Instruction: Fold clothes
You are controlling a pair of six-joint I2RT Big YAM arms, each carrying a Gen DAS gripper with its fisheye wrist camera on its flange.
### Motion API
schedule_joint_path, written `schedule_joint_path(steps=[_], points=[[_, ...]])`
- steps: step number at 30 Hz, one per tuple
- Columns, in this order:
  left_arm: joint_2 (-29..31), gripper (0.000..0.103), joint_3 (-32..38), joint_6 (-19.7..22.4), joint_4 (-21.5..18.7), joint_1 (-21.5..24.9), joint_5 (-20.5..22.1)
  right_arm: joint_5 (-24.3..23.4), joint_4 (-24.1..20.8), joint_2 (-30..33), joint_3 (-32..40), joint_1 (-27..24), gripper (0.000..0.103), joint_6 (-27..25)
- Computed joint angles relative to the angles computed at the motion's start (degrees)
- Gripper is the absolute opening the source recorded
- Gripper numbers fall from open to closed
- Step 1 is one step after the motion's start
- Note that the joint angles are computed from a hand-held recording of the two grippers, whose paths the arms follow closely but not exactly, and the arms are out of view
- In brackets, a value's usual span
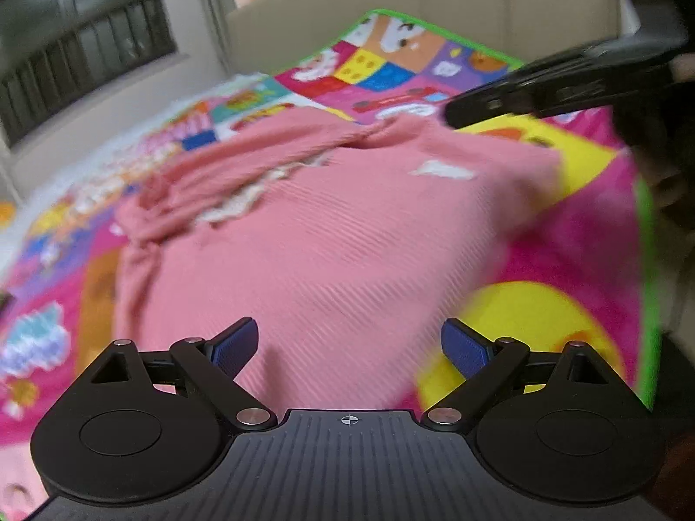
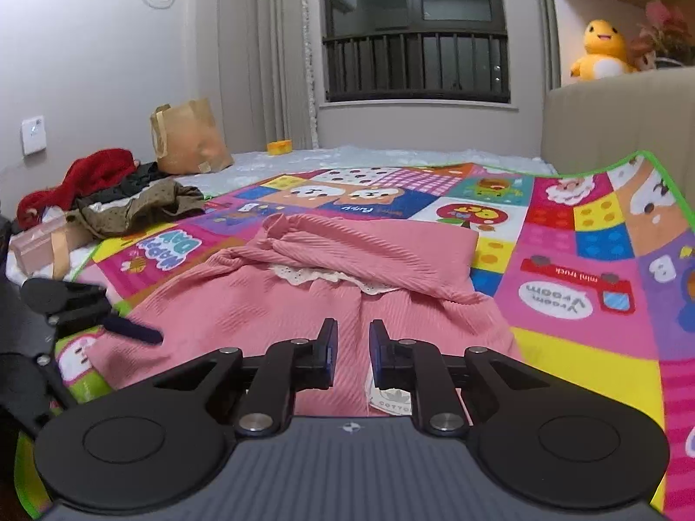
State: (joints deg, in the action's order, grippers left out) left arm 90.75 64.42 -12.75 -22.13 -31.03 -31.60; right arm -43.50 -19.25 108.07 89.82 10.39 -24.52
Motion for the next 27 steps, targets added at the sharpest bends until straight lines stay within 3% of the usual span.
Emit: schedule_joint_path(steps=[2,4,7,9,12,17,18,19,21,25,27], points=[[0.3,0.091,0.2,0.8,0.8,0.5,-2.5,-0.3,-0.9,-0.3,-0.8,-0.2,0.019,-2.5],[0.0,0.088,0.4,0.2,1.6,1.5,-4.5,-0.4,-1.9,-1.0,-2.3,-0.4,0.044,-6.7],[-1.4,0.087,0.7,-1.2,2.8,3.3,-7.1,0.1,-1.1,-2.6,-5.8,-0.2,0.066,-14.0],[-2.5,0.087,0.9,-2.3,3.2,4.5,-6.8,0.9,-0.8,-3.4,-7.8,0.1,0.074,-18.8],[-4.2,0.091,0.3,-3.4,4.0,5.2,-3.8,4.2,-0.7,-3.4,-9.3,1.6,0.076,-24.7],[-6.4,0.096,-2.0,-2.4,5.0,4.0,3.1,7.2,-1.6,-1.7,-8.1,2.9,0.078,-23.9],[-6.4,0.096,-2.5,-1.0,4.8,3.4,3.5,6.7,-2.5,-1.7,-7.6,2.9,0.065,-23.6],[-6.3,0.097,-2.8,0.4,4.5,2.7,3.9,6.0,-3.9,-1.8,-6.9,2.8,0.034,-23.3],[-5.6,0.097,-2.9,2.7,3.8,1.7,4.5,3.1,-6.3,-1.2,-3.9,2.1,0.01,-18.7],[-3.4,0.097,-2.4,5.8,3.1,0.5,4.9,-3.0,-10.0,0.5,2.7,0.5,0.006,-6.5],[-1.6,0.098,-1.6,8.4,3.8,-0.1,0.8,-5.5,-9.6,1.3,5.1,0.0,0.005,-0.9]])
